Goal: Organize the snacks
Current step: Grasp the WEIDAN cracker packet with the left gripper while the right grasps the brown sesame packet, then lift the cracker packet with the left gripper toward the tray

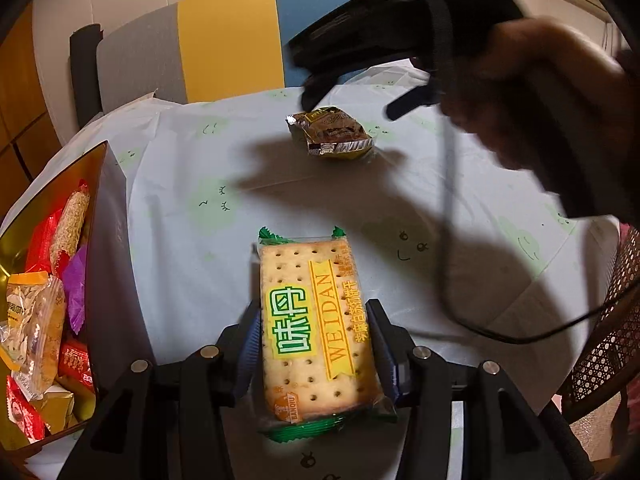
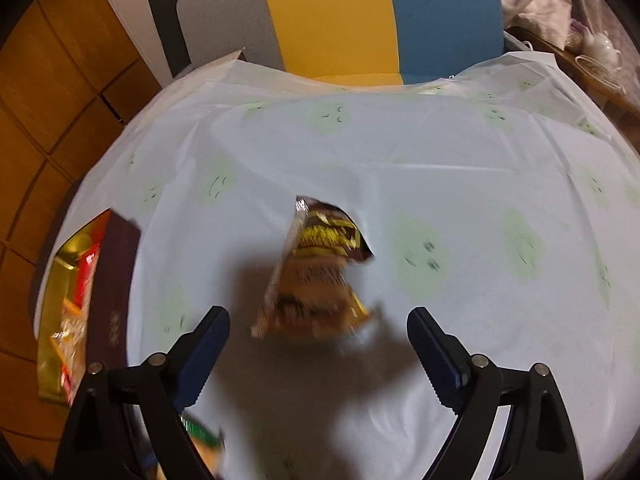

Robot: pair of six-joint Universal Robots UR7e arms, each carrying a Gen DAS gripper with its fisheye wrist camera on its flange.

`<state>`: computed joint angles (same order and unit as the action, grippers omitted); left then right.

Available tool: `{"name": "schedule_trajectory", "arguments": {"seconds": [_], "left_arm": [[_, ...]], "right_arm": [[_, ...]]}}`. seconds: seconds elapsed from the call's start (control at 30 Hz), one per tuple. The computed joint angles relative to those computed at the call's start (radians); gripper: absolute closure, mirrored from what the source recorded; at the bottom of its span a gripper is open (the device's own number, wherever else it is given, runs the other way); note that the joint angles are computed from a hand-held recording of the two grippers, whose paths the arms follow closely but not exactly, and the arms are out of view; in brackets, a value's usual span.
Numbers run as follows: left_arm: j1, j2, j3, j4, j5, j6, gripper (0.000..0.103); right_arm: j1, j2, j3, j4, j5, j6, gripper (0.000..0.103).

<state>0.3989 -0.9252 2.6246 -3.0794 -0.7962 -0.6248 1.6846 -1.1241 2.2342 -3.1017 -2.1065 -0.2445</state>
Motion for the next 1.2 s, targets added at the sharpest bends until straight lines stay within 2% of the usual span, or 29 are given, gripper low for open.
{"name": "schedule_trajectory", "arguments": {"seconds": [0.17, 0.2, 0.23, 0.27, 0.33, 0.47, 0.57, 0.63, 0.73, 0.8, 0.97, 1.2], "left_arm": [[-0.011, 0.002, 0.014, -0.016, 0.003, -0.007, 0.052], [-0.012, 0.002, 0.015, -0.016, 0.002, -0.009, 0.052], [-0.009, 0.006, 0.014, -0.021, 0.002, -0.006, 0.052], [-0.009, 0.006, 0.014, -0.023, 0.001, -0.005, 0.052], [-0.007, 0.006, 0.015, -0.028, 0.001, -0.004, 0.052], [-0.007, 0.008, 0.016, -0.033, 0.002, -0.006, 0.052], [-0.009, 0.009, 0.017, -0.031, 0.005, -0.011, 0.052], [-0.012, 0.011, 0.016, -0.027, 0.008, -0.018, 0.052], [-0.018, 0.015, 0.012, -0.006, 0.015, -0.030, 0.052], [-0.021, 0.013, 0.007, 0.011, 0.015, -0.034, 0.052], [-0.029, 0.012, -0.007, 0.060, 0.025, -0.057, 0.052], [-0.028, 0.009, -0.024, 0.099, 0.028, -0.071, 0.053]], "right_arm": [[0.017, 0.108, -0.073, -0.001, -0.087, -0.018, 0.014], [0.019, 0.119, -0.081, 0.010, -0.102, -0.033, 0.028], [0.021, 0.124, -0.086, 0.030, -0.116, -0.048, 0.057], [0.030, 0.126, -0.077, 0.008, -0.140, -0.081, 0.064], [0.035, 0.084, -0.053, 0.067, -0.134, -0.126, 0.067], [0.038, -0.042, 0.033, 0.179, -0.137, -0.203, 0.068], [0.017, -0.153, 0.113, 0.249, -0.121, -0.224, 0.068], [-0.004, -0.204, 0.161, 0.253, -0.115, -0.237, 0.068], [-0.046, -0.259, 0.205, 0.235, -0.066, -0.228, 0.065], [-0.063, -0.269, 0.225, 0.203, -0.045, -0.226, 0.064], [-0.021, -0.226, 0.260, 0.095, -0.100, -0.288, 0.064], [-0.008, -0.226, 0.270, 0.082, -0.108, -0.288, 0.062]]}}
